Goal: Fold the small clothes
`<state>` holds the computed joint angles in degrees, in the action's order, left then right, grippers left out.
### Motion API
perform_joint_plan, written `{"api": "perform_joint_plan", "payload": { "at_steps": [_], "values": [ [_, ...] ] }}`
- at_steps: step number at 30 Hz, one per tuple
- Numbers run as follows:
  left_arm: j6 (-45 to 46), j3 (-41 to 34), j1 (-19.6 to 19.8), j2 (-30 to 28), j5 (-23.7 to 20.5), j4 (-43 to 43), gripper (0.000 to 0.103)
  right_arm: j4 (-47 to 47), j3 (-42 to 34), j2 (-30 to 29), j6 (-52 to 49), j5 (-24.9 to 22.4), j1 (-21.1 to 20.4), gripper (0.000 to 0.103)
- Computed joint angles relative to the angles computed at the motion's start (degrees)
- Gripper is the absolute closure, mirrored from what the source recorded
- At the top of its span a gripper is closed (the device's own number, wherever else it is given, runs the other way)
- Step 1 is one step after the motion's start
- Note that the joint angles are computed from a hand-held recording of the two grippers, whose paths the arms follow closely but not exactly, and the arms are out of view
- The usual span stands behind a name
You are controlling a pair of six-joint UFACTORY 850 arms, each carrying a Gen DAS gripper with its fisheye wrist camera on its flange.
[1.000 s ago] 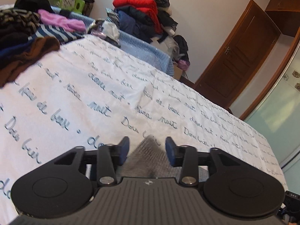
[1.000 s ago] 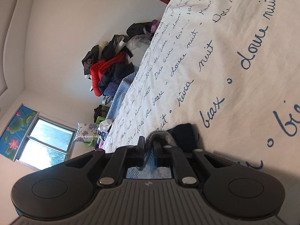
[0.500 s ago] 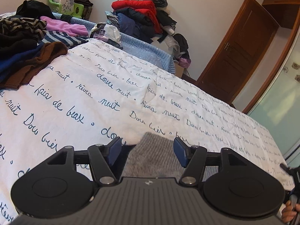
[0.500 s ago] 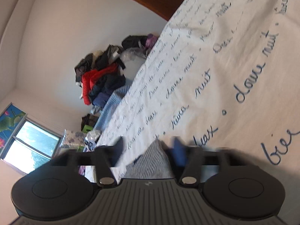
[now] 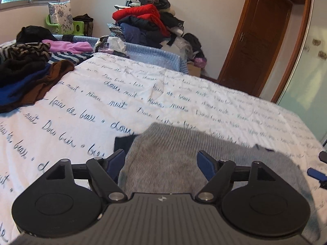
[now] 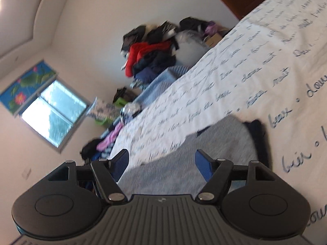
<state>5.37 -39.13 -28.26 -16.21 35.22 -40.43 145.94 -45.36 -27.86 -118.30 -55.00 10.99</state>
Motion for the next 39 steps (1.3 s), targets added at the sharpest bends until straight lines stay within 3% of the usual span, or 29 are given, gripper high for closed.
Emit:
{"api": "perform_joint_plan", "payload": {
  "at_steps": [3, 7, 11, 22, 33, 39],
  "values": [
    [7.32, 0.26, -2.42, 0.03, 0.34, -8.59, 0.021, 2.11, 1.13, 2.26, -5.34, 5.65, 2.52, 0.029],
    [8.86, 1.4, -3.96, 0.82, -0.4, -12.22, 0.018, 6.81, 3.29, 5.37, -12.24, 11.14, 5.72, 0.027],
    [11.51, 2.35, -5.75, 1.35, 0.04, -15.64, 0.015, 9.86, 5.89, 7.55, -16.88, 11.1, 7.65, 0.016],
    [13.69, 5.46, -8.09, 3.73, 0.77, -19.73, 0.014, 13.76, 9.07, 9.77, -20.92, 13.56, 9.96, 0.015],
    [4.91, 13.59, -7.73, 8.49, 0.85, -10.86, 0.017, 19.16, 15.16, 12.88, -23.76, 13.14, 9.69, 0.015],
    [-2.41, 15.81, -5.94, 7.99, -0.87, -4.21, 0.023, 12.25, 16.92, 12.73, -22.56, 11.36, 9.29, 0.015]
  ]
}}
